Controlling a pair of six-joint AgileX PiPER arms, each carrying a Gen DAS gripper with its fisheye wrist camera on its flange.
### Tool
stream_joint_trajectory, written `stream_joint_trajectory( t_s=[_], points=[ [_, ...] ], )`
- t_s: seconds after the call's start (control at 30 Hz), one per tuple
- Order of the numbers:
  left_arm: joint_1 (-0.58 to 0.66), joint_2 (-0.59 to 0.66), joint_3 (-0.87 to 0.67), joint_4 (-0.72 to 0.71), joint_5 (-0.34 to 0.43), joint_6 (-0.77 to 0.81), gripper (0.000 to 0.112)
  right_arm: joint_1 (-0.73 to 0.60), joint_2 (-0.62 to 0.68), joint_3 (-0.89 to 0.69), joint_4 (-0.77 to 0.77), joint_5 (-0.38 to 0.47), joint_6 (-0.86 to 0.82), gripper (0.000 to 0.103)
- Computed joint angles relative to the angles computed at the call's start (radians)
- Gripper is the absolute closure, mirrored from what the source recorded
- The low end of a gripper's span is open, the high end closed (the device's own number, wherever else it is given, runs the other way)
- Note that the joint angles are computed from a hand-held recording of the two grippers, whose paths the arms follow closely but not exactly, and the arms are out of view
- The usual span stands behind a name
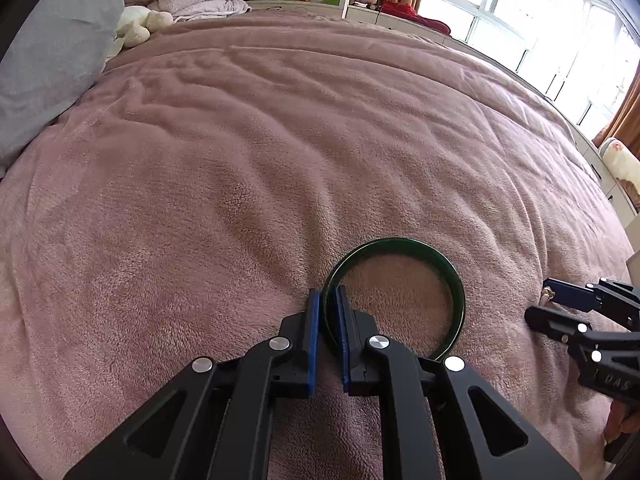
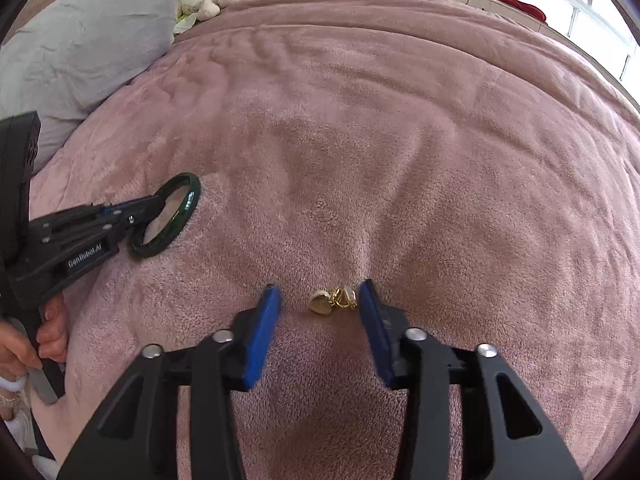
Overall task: Organize jewelry
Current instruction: 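Grasp the green jade bangle rim with the left tool while the right tool grasps the gold heart studs, then carry the bangle in the left tool while the right tool carries the gold studs to the tray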
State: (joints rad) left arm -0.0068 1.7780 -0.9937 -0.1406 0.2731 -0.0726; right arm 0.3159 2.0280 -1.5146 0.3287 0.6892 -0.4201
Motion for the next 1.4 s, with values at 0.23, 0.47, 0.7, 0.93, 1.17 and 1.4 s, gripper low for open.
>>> stream_joint_trajectory(
  t_s=[0.23, 0.47, 0.7, 0.93, 1.17, 1.4],
  points=[
    [0.005, -0.014, -0.003, -0.006, 0.023, 0.0, 0.099, -0.014, -0.004, 0.003, 0.054, 0.017, -0.031, 0.082],
    [0.001, -0.06, -0.031, -0.112, 0.092, 0.077, 0.1, -0.046, -0.067, 0.062, 0.135, 0.031, -0.112, 0.082],
    [-0.138, -0.115, -0.06, -0.077, 0.113, 0.015, 0.099, -0.105, -0.23, 0.211, 0.227, 0.005, -0.232, 0.082],
    [-0.34, -0.119, -0.161, 0.086, 0.135, -0.196, 0.099, -0.242, -0.392, 0.337, 0.278, 0.023, -0.32, 0.082],
    [-0.51, -0.059, -0.318, 0.217, 0.212, -0.346, 0.099, -0.452, -0.509, 0.387, 0.303, 0.092, -0.416, 0.082],
    [-0.669, 0.048, -0.561, 0.275, 0.319, -0.386, 0.099, -0.738, -0.593, 0.381, 0.367, 0.198, -0.562, 0.082]
  ],
)
